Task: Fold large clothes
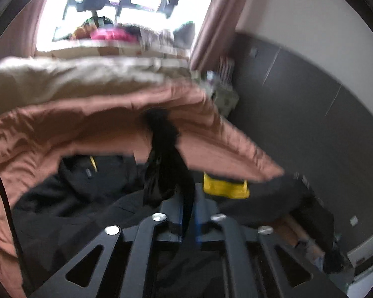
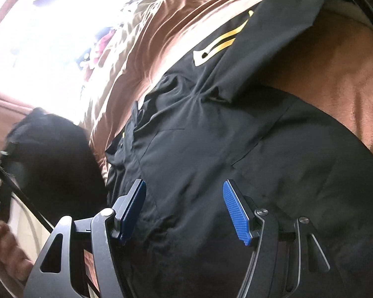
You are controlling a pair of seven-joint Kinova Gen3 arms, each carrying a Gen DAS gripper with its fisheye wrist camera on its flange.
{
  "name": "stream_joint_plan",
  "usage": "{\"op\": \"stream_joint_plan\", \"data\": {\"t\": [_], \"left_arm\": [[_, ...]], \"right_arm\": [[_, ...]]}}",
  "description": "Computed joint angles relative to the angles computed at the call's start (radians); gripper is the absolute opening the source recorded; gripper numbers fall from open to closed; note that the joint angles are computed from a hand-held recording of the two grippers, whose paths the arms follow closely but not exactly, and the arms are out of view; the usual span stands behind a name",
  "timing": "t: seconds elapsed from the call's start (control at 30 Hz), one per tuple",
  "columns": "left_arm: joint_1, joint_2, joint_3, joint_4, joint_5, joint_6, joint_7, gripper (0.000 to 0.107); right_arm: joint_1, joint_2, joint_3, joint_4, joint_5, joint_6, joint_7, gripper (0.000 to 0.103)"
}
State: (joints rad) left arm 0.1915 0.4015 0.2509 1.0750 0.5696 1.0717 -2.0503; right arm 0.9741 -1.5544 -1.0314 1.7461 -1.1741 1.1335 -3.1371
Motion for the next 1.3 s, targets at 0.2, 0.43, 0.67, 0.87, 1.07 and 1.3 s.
{"op": "stream_joint_plan", "data": {"t": [0.2,0.43,0.67,0.87,1.07,1.3], "left_arm": [[-0.031,0.008,-0.013,0.079,-0.001,0.026,-0.003,0.073],[-0.129,-0.073,-0.09,0.193,-0.045,-0.033,-0.027,0.073],[-0.215,-0.101,-0.147,0.28,-0.115,-0.095,-0.025,0.073],[-0.251,-0.086,-0.171,0.348,-0.196,-0.142,-0.034,0.073],[-0.24,-0.025,-0.185,0.391,-0.305,-0.185,-0.002,0.065],[-0.212,0.049,-0.195,0.392,-0.386,-0.24,0.1,0.047]], "right_arm": [[0.005,0.002,-0.015,0.024,-0.042,-0.044,0.039,0.063],[0.041,0.019,-0.07,0.046,-0.117,-0.11,0.136,0.063],[0.065,-0.011,-0.104,0.086,-0.193,-0.148,0.171,0.06],[0.087,-0.043,-0.127,0.119,-0.282,-0.163,0.219,0.035],[0.099,-0.083,-0.124,0.174,-0.364,-0.159,0.282,0.02],[0.125,-0.121,-0.1,0.211,-0.419,-0.123,0.373,0.0]]}}
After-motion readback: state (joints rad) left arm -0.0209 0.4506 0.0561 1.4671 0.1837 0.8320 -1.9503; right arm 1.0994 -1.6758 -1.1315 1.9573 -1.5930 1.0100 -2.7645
